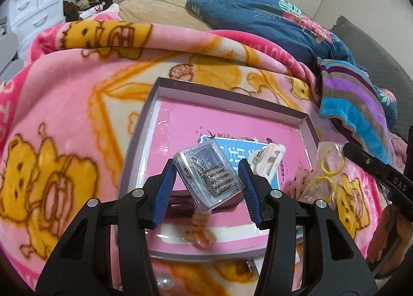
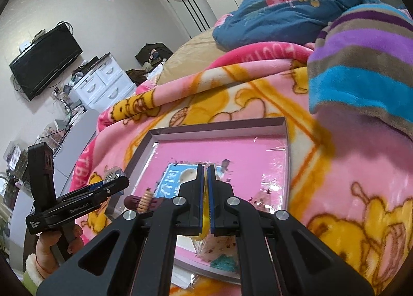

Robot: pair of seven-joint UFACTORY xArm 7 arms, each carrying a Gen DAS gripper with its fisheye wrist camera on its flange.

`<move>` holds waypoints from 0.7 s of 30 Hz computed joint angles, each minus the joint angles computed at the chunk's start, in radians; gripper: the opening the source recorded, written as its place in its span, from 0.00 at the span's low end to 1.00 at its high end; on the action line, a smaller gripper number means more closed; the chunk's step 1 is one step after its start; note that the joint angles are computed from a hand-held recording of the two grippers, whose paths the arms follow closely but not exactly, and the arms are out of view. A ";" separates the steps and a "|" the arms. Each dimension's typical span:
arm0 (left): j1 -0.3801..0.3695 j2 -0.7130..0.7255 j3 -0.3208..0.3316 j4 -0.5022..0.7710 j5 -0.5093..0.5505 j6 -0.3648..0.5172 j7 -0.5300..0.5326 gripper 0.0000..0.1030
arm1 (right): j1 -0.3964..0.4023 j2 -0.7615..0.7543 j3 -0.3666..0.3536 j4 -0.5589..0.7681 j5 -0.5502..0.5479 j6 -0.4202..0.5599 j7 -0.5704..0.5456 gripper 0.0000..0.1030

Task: Organize jewelry
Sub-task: 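Carry the bobby pin case and hair tie packet into the grey box with both grippers, then open both grippers and withdraw them from the box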

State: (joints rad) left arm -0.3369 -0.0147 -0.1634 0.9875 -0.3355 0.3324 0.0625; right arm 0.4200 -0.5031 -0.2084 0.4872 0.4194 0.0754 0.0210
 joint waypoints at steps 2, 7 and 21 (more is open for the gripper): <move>-0.001 0.017 -0.001 0.010 0.002 0.000 -0.003 0.40 | 0.006 0.008 -0.008 0.000 0.004 -0.001 -0.002 0.03; 0.005 0.048 -0.008 0.030 -0.028 0.010 0.013 0.40 | 0.045 0.042 -0.039 0.009 0.036 -0.007 -0.018 0.03; 0.003 0.006 -0.011 -0.001 -0.036 -0.008 0.027 0.52 | 0.039 0.072 -0.025 0.028 0.088 0.004 -0.034 0.06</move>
